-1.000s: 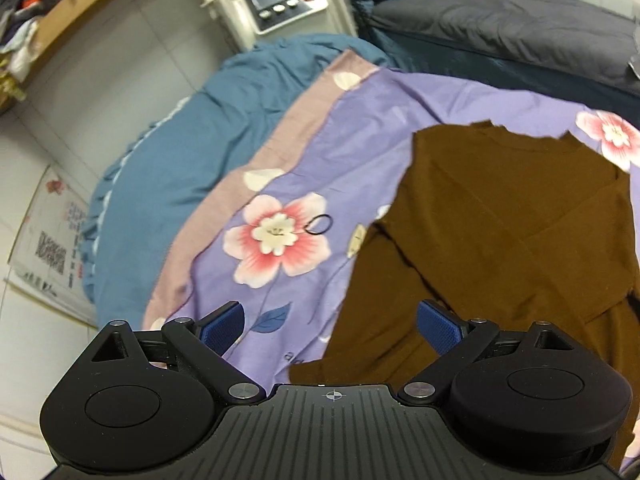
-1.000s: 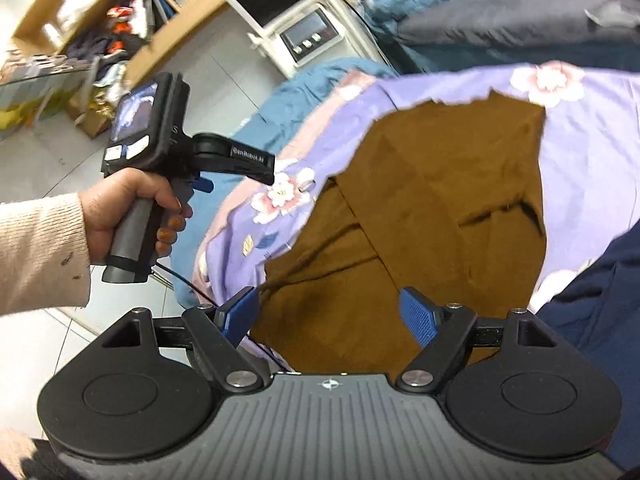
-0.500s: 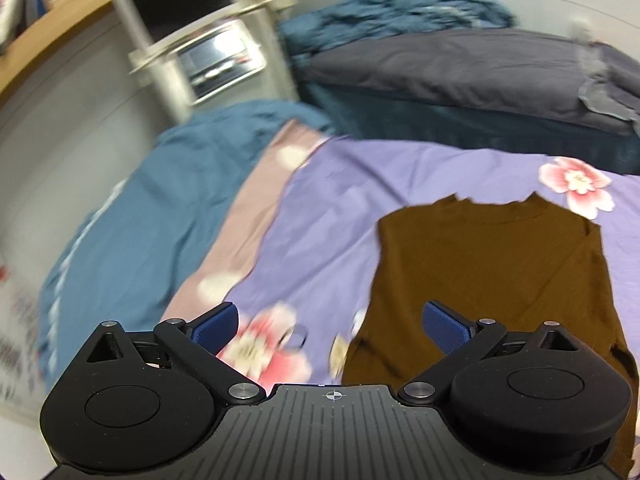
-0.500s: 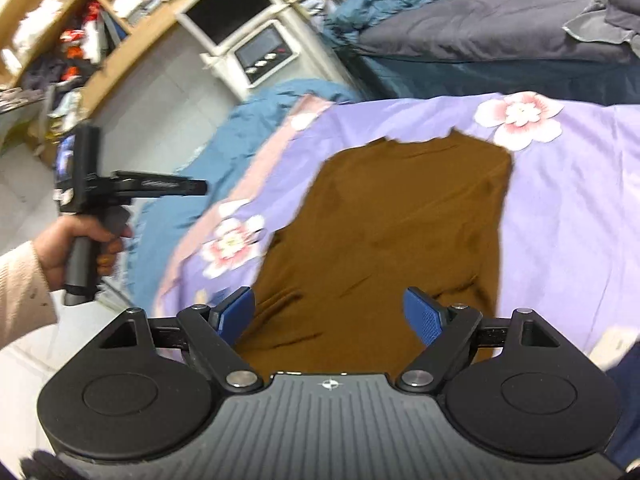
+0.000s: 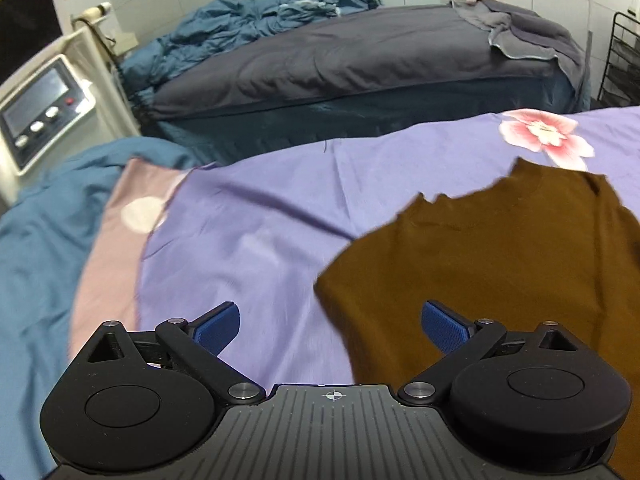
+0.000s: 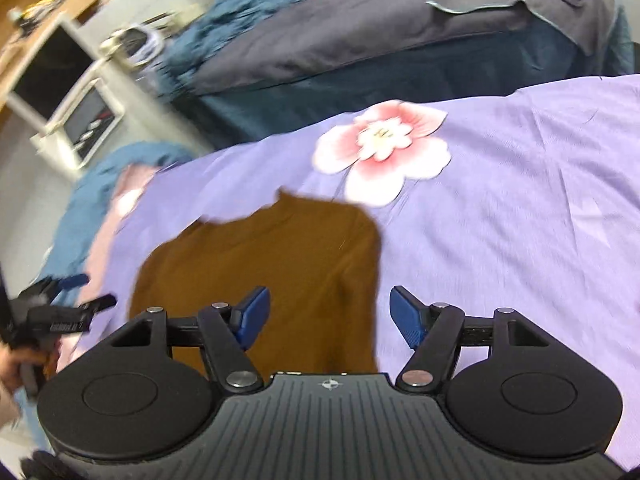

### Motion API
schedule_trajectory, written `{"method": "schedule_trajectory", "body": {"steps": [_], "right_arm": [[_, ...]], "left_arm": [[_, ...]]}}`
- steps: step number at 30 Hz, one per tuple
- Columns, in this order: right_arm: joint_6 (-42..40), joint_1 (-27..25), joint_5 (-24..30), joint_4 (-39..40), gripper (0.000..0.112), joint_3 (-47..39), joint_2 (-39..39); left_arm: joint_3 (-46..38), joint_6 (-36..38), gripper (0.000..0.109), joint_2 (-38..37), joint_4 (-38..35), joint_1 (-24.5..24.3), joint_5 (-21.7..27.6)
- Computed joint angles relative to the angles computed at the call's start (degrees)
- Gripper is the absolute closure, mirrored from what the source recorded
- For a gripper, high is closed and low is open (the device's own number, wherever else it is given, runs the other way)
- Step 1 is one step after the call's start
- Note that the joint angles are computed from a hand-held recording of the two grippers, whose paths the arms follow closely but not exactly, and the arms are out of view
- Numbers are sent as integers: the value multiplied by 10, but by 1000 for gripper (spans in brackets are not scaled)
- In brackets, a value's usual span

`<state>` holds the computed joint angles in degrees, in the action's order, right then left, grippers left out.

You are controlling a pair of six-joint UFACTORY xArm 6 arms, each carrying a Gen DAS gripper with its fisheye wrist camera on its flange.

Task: Fold small clothes

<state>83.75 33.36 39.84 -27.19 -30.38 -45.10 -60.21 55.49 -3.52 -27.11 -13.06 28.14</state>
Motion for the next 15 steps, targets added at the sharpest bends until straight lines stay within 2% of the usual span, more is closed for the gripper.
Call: {"method": "schedule_trajectory", "body": {"steps": [2,6,7,10,11,12,13,14,15], "right_arm": [[-10,-25,-18,-11,44,-14,50],[-27,-65,-63,-3,48,-27,117],[-39,-70,-71,9,52,-28,128],[-27,-72,-84,-6,57,-32,139],[-25,-72,-88,-6,61,-33,142],[-29,-70,-86,0,64,-37,148],[-40,-67,-78,7,81,-44,155],[-54,-63,-73,12,108,-48,158],[-54,-61,-70,8,107,-52,160]], "left_arm": [[-36,11,6,50,-33,-5,-4],[-85,19,6,119,-40,-12,-25],[-103,27,6,132,-55,-9,-6],[-158,27,6,158,-88,9,105],[-163,26,6,160,-93,9,121],[-160,26,9,159,-85,6,121],[-153,32,28,156,-72,2,114],[-147,44,43,152,-70,0,110],[-143,46,58,148,-71,-1,106]]}}
